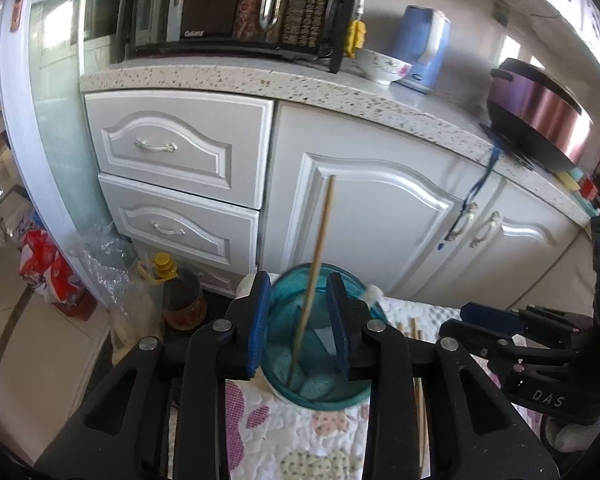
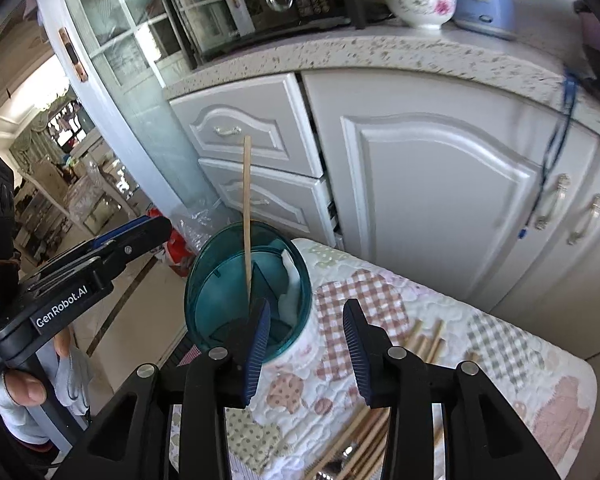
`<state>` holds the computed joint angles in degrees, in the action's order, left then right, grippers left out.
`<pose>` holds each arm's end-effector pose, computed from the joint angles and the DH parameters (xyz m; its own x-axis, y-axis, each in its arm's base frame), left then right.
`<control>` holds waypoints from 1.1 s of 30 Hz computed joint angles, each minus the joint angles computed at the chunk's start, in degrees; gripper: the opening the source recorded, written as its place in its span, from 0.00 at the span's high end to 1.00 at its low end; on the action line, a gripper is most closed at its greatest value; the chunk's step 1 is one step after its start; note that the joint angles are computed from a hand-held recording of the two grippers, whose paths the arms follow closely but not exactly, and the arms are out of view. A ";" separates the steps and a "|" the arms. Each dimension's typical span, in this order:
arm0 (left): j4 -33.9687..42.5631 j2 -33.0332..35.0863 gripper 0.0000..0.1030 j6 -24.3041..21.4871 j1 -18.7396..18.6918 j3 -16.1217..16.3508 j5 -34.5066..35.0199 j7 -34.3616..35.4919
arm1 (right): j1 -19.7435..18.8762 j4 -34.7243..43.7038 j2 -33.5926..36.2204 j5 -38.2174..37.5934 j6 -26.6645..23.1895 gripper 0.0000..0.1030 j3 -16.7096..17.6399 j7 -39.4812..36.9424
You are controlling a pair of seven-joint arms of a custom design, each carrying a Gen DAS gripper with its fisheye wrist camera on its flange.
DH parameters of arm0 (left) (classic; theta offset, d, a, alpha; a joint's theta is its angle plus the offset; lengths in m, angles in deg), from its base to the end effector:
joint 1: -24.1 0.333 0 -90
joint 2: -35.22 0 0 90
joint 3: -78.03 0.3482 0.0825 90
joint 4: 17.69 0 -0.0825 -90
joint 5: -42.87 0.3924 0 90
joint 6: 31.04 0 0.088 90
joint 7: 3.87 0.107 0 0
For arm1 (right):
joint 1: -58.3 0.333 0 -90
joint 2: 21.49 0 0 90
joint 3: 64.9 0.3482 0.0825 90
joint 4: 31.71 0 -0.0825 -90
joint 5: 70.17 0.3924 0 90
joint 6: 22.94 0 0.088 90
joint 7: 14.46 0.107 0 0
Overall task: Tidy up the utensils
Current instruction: 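Lower the chopstick into the floral cup and open the left gripper while the right gripper drops the spoon in, then move both open grippers back over the remaining chopsticks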
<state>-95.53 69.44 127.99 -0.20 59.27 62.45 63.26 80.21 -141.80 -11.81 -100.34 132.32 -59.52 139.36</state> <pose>0.6182 -0.4950 0.5122 -0.5189 -0.8395 0.1613 -0.6284 0.2467 -0.7378 0.5736 0.3119 0.4997 -0.1430 -0.9588 -0.2456 -0.7613 0.2651 -0.5918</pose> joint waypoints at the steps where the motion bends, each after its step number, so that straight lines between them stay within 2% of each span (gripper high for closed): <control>1: -1.02 -0.64 0.71 0.47 0.06 -0.22 0.03 0.12 | 0.46 -0.99 -0.94 -1.37 -0.03 0.65 -0.31 1.60; 7: -6.26 -3.93 0.71 2.45 -0.46 -1.06 0.98 -0.07 | 1.68 -5.65 -6.24 -8.99 -3.53 0.64 -0.08 10.35; 16: -9.56 -5.73 0.70 3.01 -2.36 -2.33 1.94 0.32 | 1.08 -12.99 -14.00 -14.74 -8.43 0.61 2.71 20.30; 22: -9.54 -5.47 0.70 2.21 -3.86 -3.00 2.41 1.39 | 0.57 -16.53 -17.70 -15.57 -11.19 0.60 4.06 23.02; 33: -7.61 -3.60 0.70 -0.61 -5.88 -3.35 1.79 3.28 | -0.29 -22.11 -21.57 -14.66 -11.12 0.59 4.72 26.46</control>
